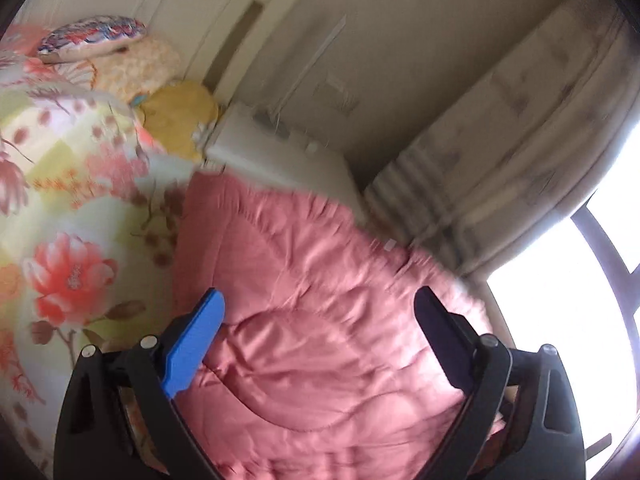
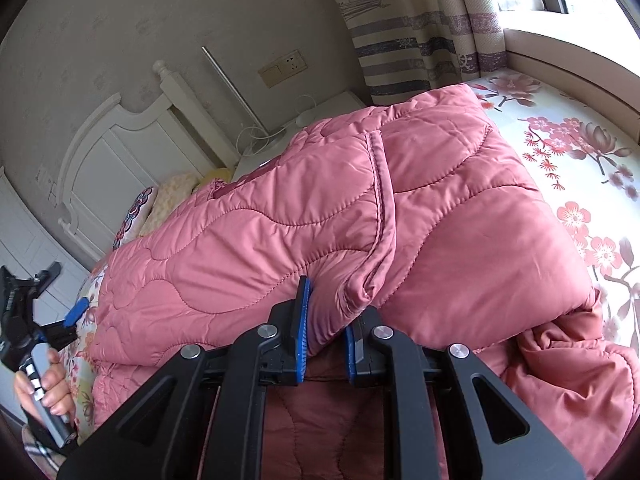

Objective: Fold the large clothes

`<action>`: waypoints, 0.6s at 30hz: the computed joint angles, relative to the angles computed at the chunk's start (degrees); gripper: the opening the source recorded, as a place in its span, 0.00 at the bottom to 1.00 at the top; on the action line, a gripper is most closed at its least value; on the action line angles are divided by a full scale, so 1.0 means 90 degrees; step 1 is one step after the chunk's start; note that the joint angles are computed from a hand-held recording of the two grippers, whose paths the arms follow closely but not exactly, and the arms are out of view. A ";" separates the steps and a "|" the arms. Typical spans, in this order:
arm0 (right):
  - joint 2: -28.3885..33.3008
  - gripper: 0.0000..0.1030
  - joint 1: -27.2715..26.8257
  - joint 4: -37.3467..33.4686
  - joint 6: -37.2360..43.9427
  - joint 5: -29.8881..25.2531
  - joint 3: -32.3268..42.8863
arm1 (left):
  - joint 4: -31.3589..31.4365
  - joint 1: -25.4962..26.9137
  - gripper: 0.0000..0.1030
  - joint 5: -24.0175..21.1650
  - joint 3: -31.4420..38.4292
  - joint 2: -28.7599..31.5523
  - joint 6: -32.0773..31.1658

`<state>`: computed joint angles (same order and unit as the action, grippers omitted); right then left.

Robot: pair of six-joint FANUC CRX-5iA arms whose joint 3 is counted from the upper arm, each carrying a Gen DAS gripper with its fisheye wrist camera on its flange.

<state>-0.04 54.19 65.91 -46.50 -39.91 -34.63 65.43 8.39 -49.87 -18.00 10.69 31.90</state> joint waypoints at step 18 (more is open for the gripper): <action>-0.0029 0.16 -0.0044 0.0078 0.0046 0.0150 -0.0054 | -0.1701 -0.0236 0.93 0.0054 0.1674 0.1042 0.1434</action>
<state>-0.30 53.80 66.62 -46.09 -38.55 -35.12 50.12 6.27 -49.38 -2.93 20.07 44.81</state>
